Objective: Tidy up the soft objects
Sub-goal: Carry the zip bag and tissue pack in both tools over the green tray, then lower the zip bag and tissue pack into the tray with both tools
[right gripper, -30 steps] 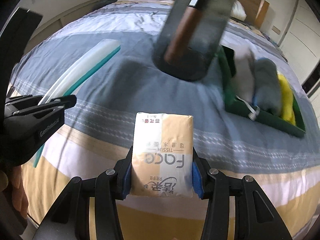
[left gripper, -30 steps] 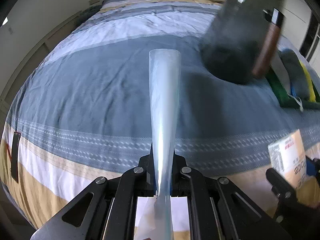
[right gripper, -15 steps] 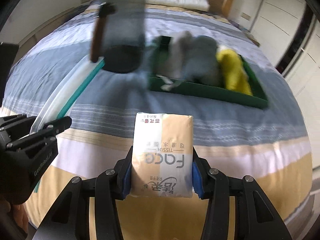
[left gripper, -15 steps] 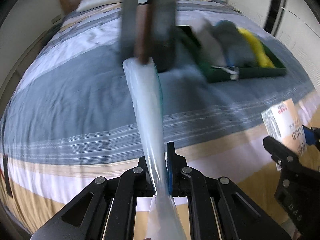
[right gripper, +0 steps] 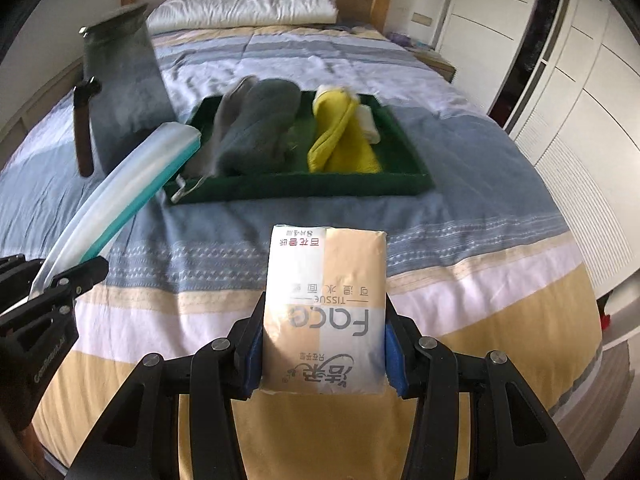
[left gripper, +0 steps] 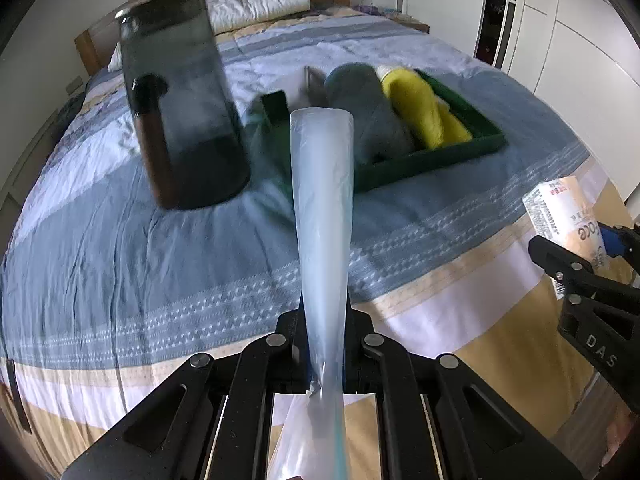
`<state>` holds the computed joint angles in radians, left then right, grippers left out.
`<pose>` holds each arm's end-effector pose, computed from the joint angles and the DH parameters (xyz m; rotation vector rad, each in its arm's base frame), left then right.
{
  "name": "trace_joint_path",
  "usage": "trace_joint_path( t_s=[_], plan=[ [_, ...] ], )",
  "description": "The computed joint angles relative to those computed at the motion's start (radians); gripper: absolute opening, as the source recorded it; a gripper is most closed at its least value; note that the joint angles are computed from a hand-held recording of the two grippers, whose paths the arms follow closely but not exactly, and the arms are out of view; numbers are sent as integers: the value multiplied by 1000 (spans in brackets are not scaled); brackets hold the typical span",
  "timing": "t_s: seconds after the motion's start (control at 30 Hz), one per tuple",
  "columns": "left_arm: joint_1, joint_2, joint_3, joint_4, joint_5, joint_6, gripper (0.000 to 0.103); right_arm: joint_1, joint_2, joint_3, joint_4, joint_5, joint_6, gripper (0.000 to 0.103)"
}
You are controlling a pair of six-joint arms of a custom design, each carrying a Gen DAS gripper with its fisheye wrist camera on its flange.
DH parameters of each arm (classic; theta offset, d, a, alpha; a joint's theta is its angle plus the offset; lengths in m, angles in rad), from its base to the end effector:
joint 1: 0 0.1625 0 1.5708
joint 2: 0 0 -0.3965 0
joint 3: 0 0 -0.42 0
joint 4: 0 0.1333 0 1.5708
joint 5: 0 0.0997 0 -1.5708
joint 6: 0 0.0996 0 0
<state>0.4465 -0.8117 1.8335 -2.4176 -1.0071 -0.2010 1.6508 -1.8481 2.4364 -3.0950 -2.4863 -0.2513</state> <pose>-0.4386 -0.4168 -0.0084 1.2072 2.2795 -0.2810 0.0820 -0.3434 0.3550 -0.1613 -2.0545 0.9227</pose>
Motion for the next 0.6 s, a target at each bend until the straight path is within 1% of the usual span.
trace_joint_path(
  t_s=[0.1,0.2,0.3,0.47,0.6],
  plan=[
    [-6,22,-32,-13,-10,-2,6,0,-3,-15,-16,6,-7,47],
    [-12,37,-60,-30,-12,-3,6,-24,1,-42,-55,32,-51,47],
    [-16,64,-105,-47,-9,0,6,-27,11,-71,-88,39,-85,47],
    [-9,129,-194,-74,13,10,6,-37,48,-140,-148,59,-150,47],
    [9,192,-279,-81,32,12,6,-62,91,-191,-200,97,-199,47]
  ],
)
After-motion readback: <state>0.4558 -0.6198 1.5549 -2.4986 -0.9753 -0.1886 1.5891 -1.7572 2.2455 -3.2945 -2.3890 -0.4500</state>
